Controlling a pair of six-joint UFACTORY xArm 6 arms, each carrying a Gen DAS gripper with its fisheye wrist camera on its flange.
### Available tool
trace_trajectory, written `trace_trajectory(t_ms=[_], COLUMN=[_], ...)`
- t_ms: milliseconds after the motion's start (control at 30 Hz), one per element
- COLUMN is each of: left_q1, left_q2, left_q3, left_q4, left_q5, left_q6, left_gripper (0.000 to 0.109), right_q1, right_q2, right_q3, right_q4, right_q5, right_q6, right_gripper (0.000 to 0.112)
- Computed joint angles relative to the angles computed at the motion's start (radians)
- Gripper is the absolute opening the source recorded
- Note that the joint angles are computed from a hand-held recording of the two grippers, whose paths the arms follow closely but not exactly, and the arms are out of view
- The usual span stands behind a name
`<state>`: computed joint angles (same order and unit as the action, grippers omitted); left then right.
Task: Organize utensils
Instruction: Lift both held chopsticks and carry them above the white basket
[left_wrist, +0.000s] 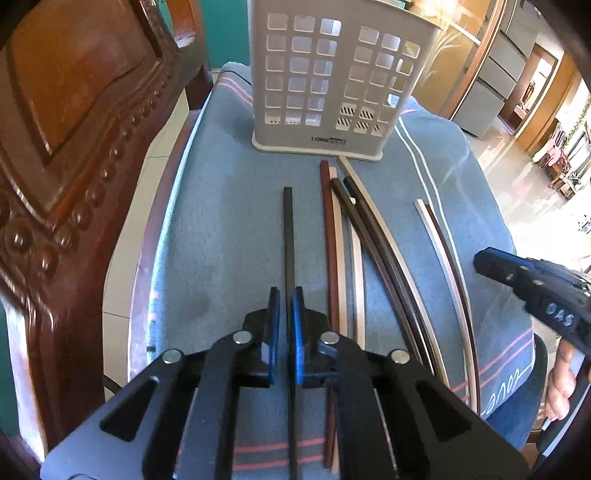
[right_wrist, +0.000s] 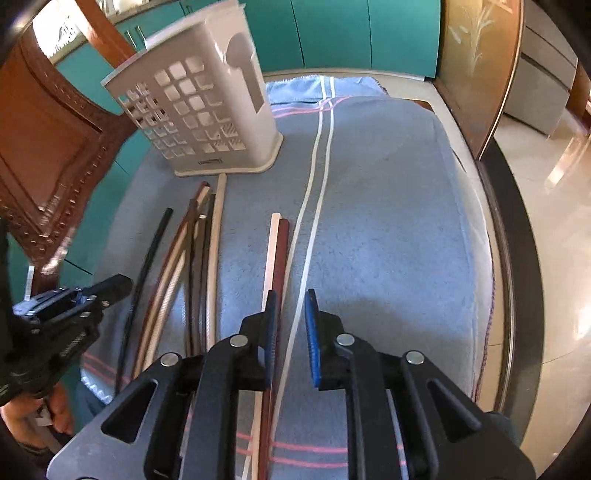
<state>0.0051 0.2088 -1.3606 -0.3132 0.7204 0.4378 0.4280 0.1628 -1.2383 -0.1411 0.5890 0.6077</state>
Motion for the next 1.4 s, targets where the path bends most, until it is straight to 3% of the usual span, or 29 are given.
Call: trace_trajectory(t_ms=[233,300,367,567,867,1000,1067,1100,1133,1167,1233,1400], left_q1=[-0.002,-0.001,-0.003,-0.008,-0.032,-0.041,-0.040,-0.039,-0.038,-0.034,-0.024,0.000], left_q2=[0.009,0.008,0.014,0.062,0.177,0.188,0.189,0.188,0.189,0.172,0.174,0.077], left_q3=[-0.007,0.001,-0.001,-0.065,-0.211,-0.224,-0.227,-0.226,-0.229,-0.206,-0.221,-0.153], left_q4=[0.005,0.009,0.017,0.018,0.139,0.154,0.144,0.133,0.122,0.101,0.060,-0.044], left_q5=[0.005,0.001,-0.002,0.012,0.046,0.036,0.039,0.041,0.045,0.047,0.064,0.013], left_q6=[-0.005,-0.004,-0.014,-0.028,-0.106,-0.115,-0.110,-0.102,-0.092,-0.075,-0.056,0.027], left_gripper=[0.012,0.012,0.014,0.020,0.022,0.023,0.023,0.021,0.009,0.007,0.007,0.007], right_q1=[0.026,0.029,0.036,0.039,0.025,0.016,0.010,0.004,-0.003,-0.005,-0.007,-0.004], right_q2=[0.118,0.126,0.126,0.090,0.131,0.184,0.190,0.195,0.191,0.187,0.162,0.062], right_q3=[-0.133,-0.142,-0.151,-0.124,-0.173,-0.240,-0.243,-0.243,-0.232,-0.224,-0.199,-0.138], right_q4=[-0.079,-0.052,-0.102,-0.139,-0.200,-0.203,-0.159,-0.127,-0.096,-0.087,-0.110,-0.211], right_q5=[0.077,0.073,0.099,0.145,0.172,0.184,0.157,0.137,0.113,0.100,0.072,0.003], right_q6=[0.042,0.015,0.036,0.035,0.072,0.071,0.034,0.009,-0.011,-0.020,-0.007,0.074], right_gripper=[0.016,0.016,0.008,0.007,0.030,0.029,0.007,0.007,0.007,0.007,0.007,0.007])
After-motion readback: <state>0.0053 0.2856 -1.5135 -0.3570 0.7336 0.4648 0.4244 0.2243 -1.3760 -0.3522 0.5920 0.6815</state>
